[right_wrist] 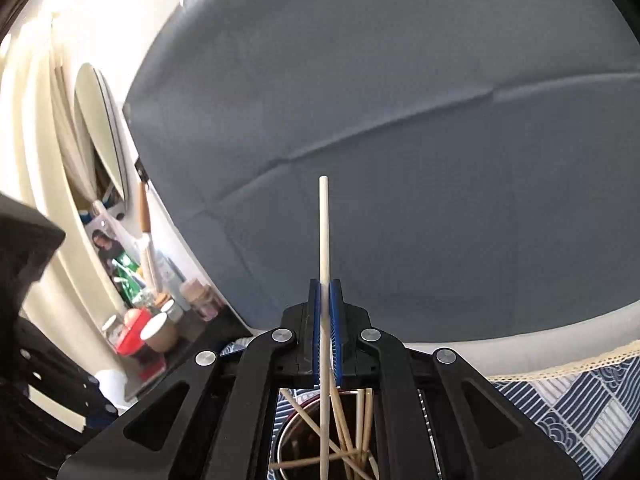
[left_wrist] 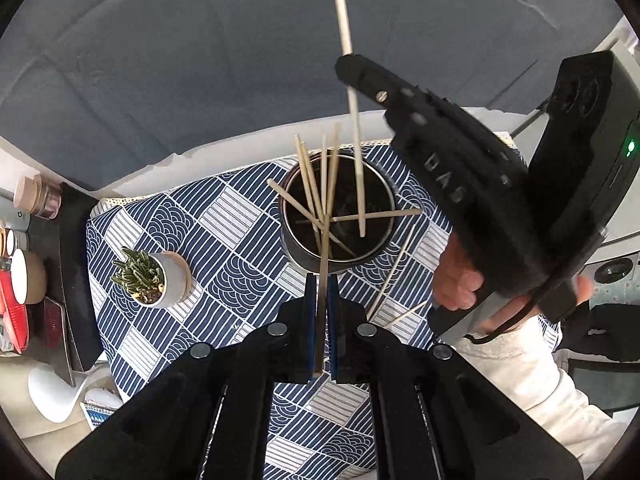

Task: Organize utensils
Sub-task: 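Carry both sticks over the black cup and release them inside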

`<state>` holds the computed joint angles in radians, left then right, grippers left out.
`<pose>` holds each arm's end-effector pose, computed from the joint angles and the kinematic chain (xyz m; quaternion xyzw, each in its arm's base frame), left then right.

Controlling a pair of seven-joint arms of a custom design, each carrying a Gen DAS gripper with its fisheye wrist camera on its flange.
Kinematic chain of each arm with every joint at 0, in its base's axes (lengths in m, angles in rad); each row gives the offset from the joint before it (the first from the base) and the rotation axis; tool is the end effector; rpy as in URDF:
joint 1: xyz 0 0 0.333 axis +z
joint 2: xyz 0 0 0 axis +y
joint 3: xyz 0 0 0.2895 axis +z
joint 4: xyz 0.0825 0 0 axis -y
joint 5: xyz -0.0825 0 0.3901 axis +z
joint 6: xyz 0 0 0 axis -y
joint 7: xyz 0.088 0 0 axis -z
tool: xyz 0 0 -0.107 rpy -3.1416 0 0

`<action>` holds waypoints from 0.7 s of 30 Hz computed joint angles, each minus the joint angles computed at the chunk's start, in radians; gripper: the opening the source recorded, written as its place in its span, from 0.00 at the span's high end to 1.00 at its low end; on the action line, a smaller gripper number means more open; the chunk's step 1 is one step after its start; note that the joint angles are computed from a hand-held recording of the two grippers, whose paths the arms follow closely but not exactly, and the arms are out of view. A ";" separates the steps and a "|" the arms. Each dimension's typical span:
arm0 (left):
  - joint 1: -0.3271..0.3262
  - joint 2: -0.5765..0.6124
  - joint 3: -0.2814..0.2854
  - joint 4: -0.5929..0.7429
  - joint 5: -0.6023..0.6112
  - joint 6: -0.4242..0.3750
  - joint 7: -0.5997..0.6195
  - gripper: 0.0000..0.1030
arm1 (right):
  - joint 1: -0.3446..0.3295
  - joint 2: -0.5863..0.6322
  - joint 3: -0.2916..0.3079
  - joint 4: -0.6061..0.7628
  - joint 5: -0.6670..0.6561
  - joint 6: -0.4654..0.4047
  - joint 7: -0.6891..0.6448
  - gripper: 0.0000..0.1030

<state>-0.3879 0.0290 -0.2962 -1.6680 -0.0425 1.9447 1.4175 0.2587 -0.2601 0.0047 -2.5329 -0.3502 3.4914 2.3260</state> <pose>0.4641 -0.3795 0.5714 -0.4979 0.8579 -0.1247 0.0214 0.4552 0.1653 0.4852 -0.5595 0.6062 -0.1971 0.5298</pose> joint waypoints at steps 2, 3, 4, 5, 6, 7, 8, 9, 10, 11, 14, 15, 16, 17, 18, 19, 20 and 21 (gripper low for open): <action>0.000 0.028 0.001 0.029 0.005 -0.018 -0.002 0.95 | -0.011 0.016 0.017 -0.002 0.013 0.010 -0.015 0.95; -0.002 0.042 0.001 0.043 0.010 -0.030 -0.001 0.95 | -0.013 0.020 0.019 -0.006 0.014 0.013 -0.020 0.95; -0.006 0.056 0.001 0.059 0.023 -0.043 -0.002 0.95 | -0.023 0.021 0.032 -0.013 0.025 0.016 -0.035 0.95; -0.010 0.064 0.001 0.068 0.029 -0.051 -0.001 0.95 | -0.030 0.020 0.043 -0.021 0.033 0.020 -0.050 0.95; -0.013 0.075 0.001 0.079 0.032 -0.059 0.002 0.95 | -0.035 0.018 0.048 -0.031 0.038 0.024 -0.063 0.95; -0.018 0.086 0.001 0.091 0.043 -0.067 0.004 0.95 | -0.044 0.018 0.062 -0.038 0.055 0.028 -0.079 0.95; -0.023 0.096 0.002 0.103 0.051 -0.074 0.003 0.95 | -0.039 0.021 0.058 -0.041 0.054 0.031 -0.082 0.95; -0.024 0.105 0.003 0.112 0.046 -0.080 0.004 0.95 | -0.024 0.021 0.040 -0.046 0.035 0.033 -0.075 0.95; -0.026 0.117 0.004 0.123 0.041 -0.086 0.006 0.95 | -0.030 0.020 0.049 -0.051 0.043 0.033 -0.087 0.95; -0.029 0.123 0.005 0.127 0.045 -0.086 0.007 0.95 | -0.039 0.015 0.061 -0.059 0.054 0.029 -0.106 0.96; -0.036 0.147 0.008 0.142 0.044 -0.087 0.011 0.95 | -0.017 0.000 0.029 -0.083 0.020 0.017 -0.107 0.95; -0.037 0.154 0.009 0.145 0.037 -0.086 0.016 0.95 | -0.012 -0.005 0.020 -0.091 0.010 0.016 -0.105 0.95; -0.037 0.163 0.009 0.150 0.026 -0.088 0.023 0.95 | -0.007 -0.010 0.013 -0.096 0.000 0.008 -0.105 0.95; -0.039 0.173 0.009 0.157 0.025 -0.092 0.026 0.95 | -0.017 -0.018 0.026 -0.104 0.007 0.002 -0.119 0.95; -0.042 0.181 0.010 0.161 0.030 -0.096 0.027 0.95 | -0.026 -0.033 0.035 -0.115 0.005 -0.015 -0.135 0.95; -0.044 0.187 0.012 0.163 0.029 -0.096 0.029 0.95 | -0.064 -0.044 0.080 -0.129 0.040 -0.012 -0.168 0.95; -0.045 0.193 0.012 0.165 0.022 -0.099 0.033 0.95 | -0.072 -0.059 0.089 -0.141 0.043 -0.025 -0.188 0.95; -0.046 0.198 0.012 0.167 0.019 -0.099 0.033 0.95 | -0.064 -0.072 0.078 -0.152 0.036 -0.036 -0.198 0.95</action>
